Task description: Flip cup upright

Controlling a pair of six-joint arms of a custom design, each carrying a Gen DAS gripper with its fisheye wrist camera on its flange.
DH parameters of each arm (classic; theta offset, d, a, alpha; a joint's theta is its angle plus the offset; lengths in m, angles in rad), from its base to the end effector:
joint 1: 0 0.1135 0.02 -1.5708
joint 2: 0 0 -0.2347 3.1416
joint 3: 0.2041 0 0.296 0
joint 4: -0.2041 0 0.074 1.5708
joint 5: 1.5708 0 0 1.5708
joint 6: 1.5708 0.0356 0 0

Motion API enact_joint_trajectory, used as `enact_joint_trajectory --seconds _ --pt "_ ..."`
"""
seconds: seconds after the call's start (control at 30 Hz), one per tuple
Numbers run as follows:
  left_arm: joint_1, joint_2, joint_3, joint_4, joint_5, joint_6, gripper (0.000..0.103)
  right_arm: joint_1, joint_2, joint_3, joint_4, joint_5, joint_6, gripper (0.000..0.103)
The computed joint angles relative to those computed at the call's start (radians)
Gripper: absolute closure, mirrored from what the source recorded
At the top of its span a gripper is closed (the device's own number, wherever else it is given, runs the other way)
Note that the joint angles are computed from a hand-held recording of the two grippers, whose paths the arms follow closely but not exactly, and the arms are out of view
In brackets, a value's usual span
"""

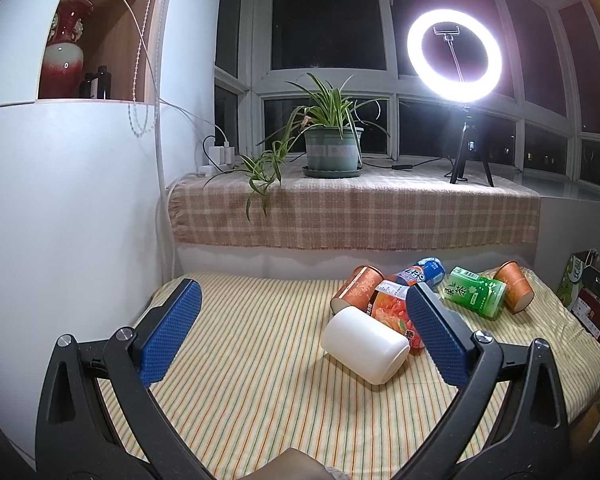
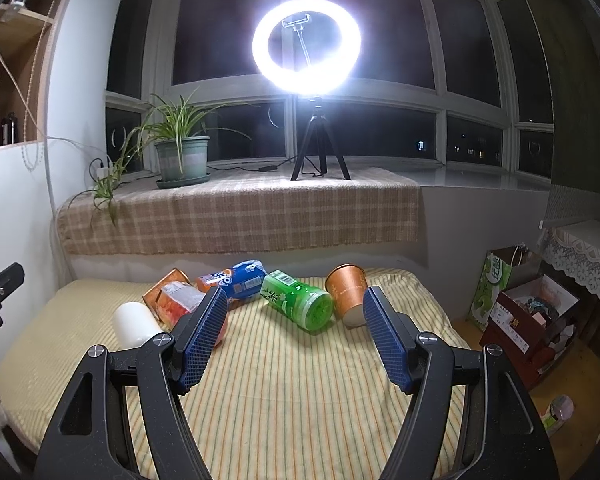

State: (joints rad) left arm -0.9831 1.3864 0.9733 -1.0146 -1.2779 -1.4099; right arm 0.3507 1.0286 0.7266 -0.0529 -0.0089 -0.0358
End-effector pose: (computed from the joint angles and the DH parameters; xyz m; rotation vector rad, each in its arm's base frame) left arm 0.1828 -0.2129 0.1994 -0.4948 1.8120 0.3844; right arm 0.2781 0.1021 0.2475 -0.3769 1.8947 0.2193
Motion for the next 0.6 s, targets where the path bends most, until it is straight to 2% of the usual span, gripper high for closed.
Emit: enact_joint_trajectory --seconds 0.2,0.37,0.47,0.6 --pt "0.038 -0.052 -0.044 0.124 0.025 0.136 0.000 0.001 0.031 0.020 0.005 0.002 0.004 0.033" --pt "0.051 -0.065 -0.057 0.166 0.037 0.181 0.000 0.006 0.052 0.032 0.010 0.008 0.003 0.033" --pt "0.090 -0.122 -0.104 0.284 0.087 0.316 0.000 0.009 0.070 0.044 0.010 0.009 0.006 0.033" --pt "0.179 -0.207 -0.170 0.463 0.239 0.539 0.000 0.012 0.097 0.061 0.009 0.012 0.005 0.033"
